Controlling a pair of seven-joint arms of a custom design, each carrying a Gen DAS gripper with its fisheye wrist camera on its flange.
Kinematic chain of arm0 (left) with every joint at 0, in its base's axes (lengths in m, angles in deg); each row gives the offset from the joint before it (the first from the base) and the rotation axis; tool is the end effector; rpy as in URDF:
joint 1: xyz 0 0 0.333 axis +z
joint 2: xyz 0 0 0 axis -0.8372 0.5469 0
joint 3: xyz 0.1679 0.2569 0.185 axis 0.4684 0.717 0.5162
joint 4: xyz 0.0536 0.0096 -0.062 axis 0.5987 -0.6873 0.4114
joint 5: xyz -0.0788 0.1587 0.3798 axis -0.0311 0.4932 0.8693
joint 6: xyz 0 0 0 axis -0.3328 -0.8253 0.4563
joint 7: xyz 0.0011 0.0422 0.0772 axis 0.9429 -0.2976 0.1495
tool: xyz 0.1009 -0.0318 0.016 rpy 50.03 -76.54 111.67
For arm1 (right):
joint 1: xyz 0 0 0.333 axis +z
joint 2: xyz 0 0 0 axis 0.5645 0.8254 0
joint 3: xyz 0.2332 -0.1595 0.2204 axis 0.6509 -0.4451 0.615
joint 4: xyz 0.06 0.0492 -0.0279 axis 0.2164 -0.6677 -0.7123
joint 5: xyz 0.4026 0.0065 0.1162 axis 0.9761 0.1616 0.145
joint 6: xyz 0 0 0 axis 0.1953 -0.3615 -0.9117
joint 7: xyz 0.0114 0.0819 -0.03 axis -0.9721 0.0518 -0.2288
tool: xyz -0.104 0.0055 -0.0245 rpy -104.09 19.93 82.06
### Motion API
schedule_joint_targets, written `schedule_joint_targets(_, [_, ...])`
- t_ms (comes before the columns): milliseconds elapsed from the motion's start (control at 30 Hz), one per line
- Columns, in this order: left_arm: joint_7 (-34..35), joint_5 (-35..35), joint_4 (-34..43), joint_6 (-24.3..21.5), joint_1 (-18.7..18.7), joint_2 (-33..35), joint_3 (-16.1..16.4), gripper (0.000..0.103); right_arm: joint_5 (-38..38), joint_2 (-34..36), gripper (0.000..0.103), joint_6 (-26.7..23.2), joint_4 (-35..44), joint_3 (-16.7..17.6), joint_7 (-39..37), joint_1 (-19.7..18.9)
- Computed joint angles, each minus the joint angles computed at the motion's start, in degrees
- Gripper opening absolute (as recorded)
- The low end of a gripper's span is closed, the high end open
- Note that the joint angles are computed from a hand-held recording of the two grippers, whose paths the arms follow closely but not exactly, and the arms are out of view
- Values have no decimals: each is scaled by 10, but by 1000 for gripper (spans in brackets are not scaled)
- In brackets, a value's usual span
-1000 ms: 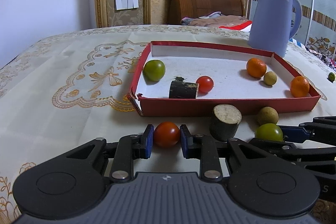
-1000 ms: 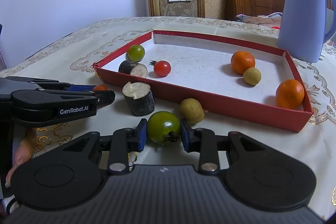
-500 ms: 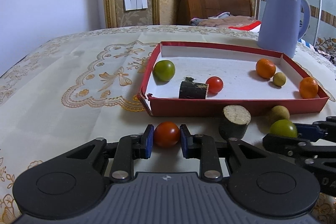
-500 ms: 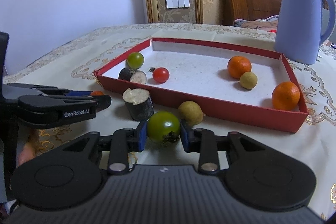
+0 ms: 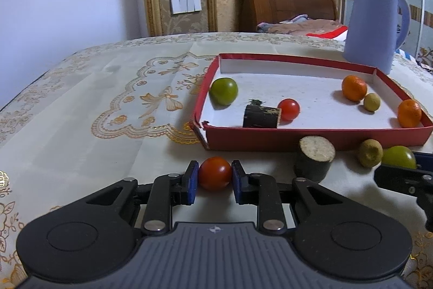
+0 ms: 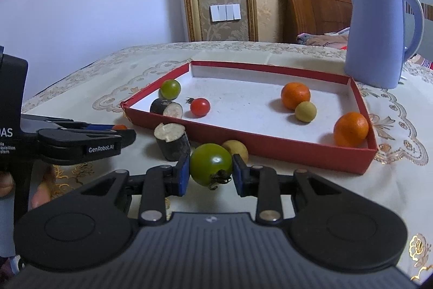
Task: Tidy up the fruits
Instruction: 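Carry the red cherry tomato and green tomato over the tray with both tools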
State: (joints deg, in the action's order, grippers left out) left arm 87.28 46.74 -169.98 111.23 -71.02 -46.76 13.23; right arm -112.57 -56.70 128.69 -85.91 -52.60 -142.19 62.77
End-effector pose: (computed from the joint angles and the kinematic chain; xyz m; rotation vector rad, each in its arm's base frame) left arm 0.5345 -0.2742 0.3931 -1.1842 2.1126 -1.0498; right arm 0.3968 0.3428 0.4015 -1.3709 1.7446 -0.8968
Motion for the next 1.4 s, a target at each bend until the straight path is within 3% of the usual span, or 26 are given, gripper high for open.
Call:
schedule_joint_targets(133, [32,-41,3,2,-37,1,29,25,-5,-6,31,-1,-6,0,13,0])
schedule_joint_targets(233, [46,-60,2,4,-45,-1,34,25,-6,-11,31,-1,-11,1,13,0])
schedule_joint_targets(533, [43,-40,-6,4,-19,-7,11,25,3,-42,31,-20,-33,6,15,-5])
schedule_joint_targets(633, [-9,35,-16,9,38,-11,-31,25,9,-48,31,-23,-38,7,13,-9])
schedule_joint_targets(767, [-41,71,-26,8,49,-25,-34,25,11,-54,31,-26,-44,8,19,-13])
schedule_joint_targets(933, [-178,231,-25,-9,140,-38,-93,25,16,-63,31,-29,-49,9,17,-17])
schedule_joint_targets(1033, [-219,275,-15,-19,151,-44,-100,25,18,-65,31,-33,-46,9,8,-21])
schedule_joint_targets(1133, [-173,226,-8,-14,88,-46,-53,25,22,-64,31,-39,-40,9,-4,-24])
schedule_joint_targets(1267, [-166,213,15,-29,75,-35,-55,25,28,-56,31,-34,-29,3,-14,-31])
schedule_joint_targets(1300, [-147,192,20,-32,53,-33,-40,25,31,-53,31,-32,-26,1,-20,-33])
schedule_joint_targets(1400, [-27,54,43,-34,-82,-20,64,25,48,-41,31,-38,-10,-2,-60,-38])
